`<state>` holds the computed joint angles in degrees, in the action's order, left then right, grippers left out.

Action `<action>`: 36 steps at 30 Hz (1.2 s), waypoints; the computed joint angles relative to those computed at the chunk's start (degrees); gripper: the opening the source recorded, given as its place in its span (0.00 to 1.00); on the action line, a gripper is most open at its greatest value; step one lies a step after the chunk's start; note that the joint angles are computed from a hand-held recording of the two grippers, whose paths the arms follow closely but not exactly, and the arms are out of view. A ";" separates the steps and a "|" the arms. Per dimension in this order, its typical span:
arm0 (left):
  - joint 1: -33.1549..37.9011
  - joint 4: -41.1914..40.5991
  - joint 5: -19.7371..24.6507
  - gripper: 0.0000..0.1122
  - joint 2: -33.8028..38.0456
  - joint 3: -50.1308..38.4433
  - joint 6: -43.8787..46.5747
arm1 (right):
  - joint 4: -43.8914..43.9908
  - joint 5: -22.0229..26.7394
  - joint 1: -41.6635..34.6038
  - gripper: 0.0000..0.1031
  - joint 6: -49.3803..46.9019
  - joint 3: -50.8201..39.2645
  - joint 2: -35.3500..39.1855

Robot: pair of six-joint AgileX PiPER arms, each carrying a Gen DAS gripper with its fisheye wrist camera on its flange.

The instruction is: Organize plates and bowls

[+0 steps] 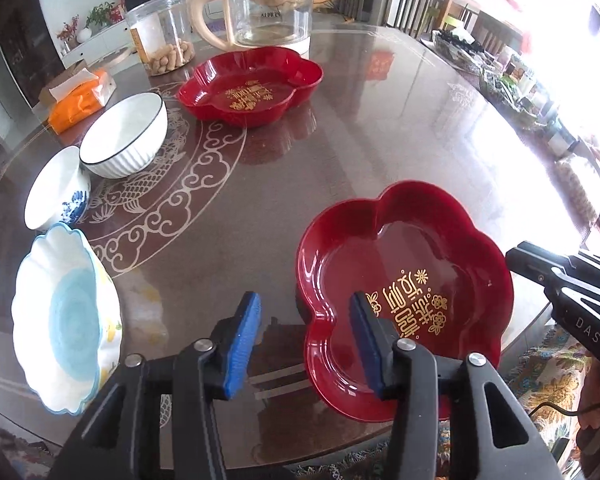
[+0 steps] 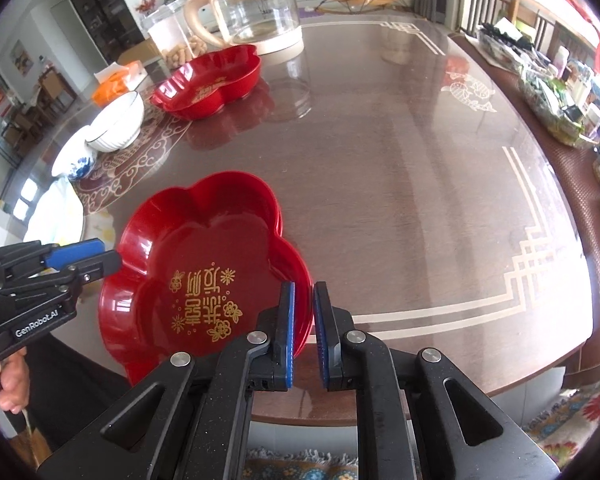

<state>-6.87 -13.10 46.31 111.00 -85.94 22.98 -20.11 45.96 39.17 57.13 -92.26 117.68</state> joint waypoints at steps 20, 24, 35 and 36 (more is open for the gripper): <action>9.20 -27.96 -18.36 0.78 -22.14 24.31 19.19 | -40.16 11.83 18.21 0.67 30.57 -1.11 -2.42; 8.36 -27.20 -19.38 0.78 -23.31 26.07 19.02 | -40.27 12.71 19.62 0.68 29.87 -1.99 -1.54; 8.64 -25.36 -20.02 0.78 -24.54 28.01 16.15 | -39.42 13.31 21.62 0.68 28.38 -3.07 -0.54; 8.43 -24.15 -20.27 0.78 -24.49 27.98 14.95 | -39.83 13.54 21.94 0.68 28.81 -2.70 -0.63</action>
